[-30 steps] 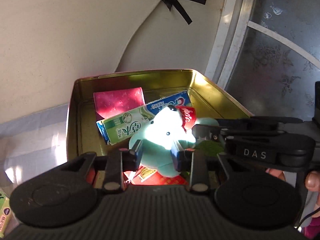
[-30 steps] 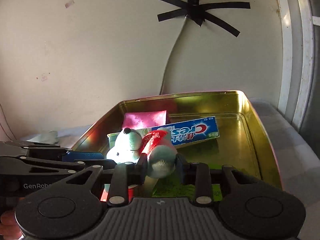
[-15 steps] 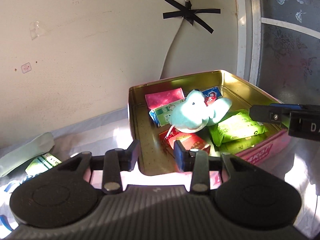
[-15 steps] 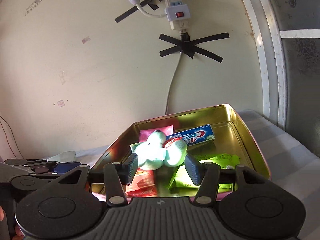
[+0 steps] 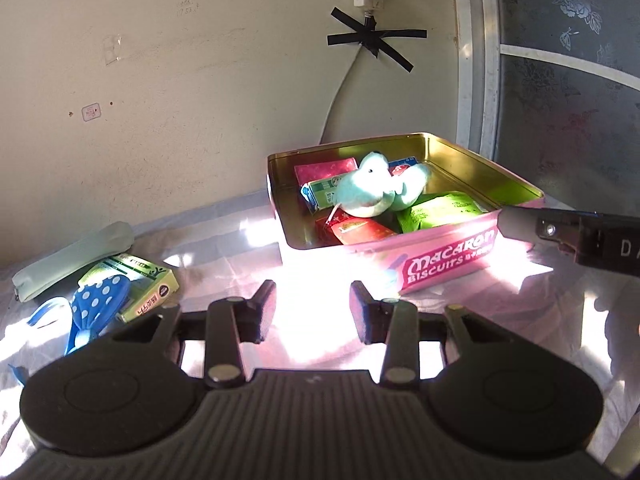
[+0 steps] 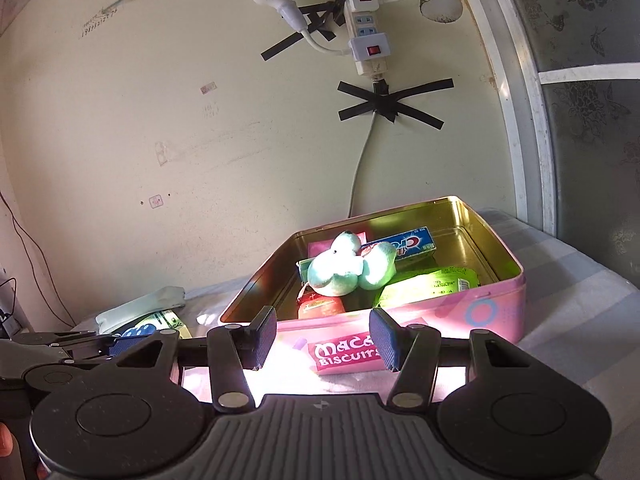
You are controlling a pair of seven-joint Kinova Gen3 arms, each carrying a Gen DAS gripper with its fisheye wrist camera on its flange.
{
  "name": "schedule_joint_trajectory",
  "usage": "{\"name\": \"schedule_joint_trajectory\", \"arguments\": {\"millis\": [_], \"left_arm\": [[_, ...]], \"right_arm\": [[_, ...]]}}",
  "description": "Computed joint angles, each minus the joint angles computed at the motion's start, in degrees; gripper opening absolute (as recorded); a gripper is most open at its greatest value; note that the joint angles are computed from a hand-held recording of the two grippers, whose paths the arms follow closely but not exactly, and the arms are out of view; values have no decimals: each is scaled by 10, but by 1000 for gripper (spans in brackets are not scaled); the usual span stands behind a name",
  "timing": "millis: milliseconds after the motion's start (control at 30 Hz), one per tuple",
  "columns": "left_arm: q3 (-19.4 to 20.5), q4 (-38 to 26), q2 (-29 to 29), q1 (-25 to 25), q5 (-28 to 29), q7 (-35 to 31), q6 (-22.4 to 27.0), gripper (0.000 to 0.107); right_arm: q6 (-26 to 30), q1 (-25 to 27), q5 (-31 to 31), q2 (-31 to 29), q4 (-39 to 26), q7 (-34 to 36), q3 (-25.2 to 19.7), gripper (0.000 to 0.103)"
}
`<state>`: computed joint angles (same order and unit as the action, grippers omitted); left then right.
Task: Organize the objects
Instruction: 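Withdraw both tools from the tin toward the blue bow headband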
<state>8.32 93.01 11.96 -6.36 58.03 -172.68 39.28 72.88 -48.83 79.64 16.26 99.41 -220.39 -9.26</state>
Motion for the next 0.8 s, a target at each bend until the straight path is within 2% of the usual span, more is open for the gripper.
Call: {"name": "schedule_joint_trajectory", "arguments": {"millis": [233,433,800], "left_arm": [[-14,43,-16,-13,20,-39,2,43],[-28,70,-19,-20,22,-52,-13,43],[-32,80,-12,-35,21,-48,-22,43]], "right_arm": [[22,-22,-20,11,-3,0,-6,48],[4,-24,-31,16,-3,-3,-5,48],[-17,-31,-39,26,-24,28,4,48]]}}
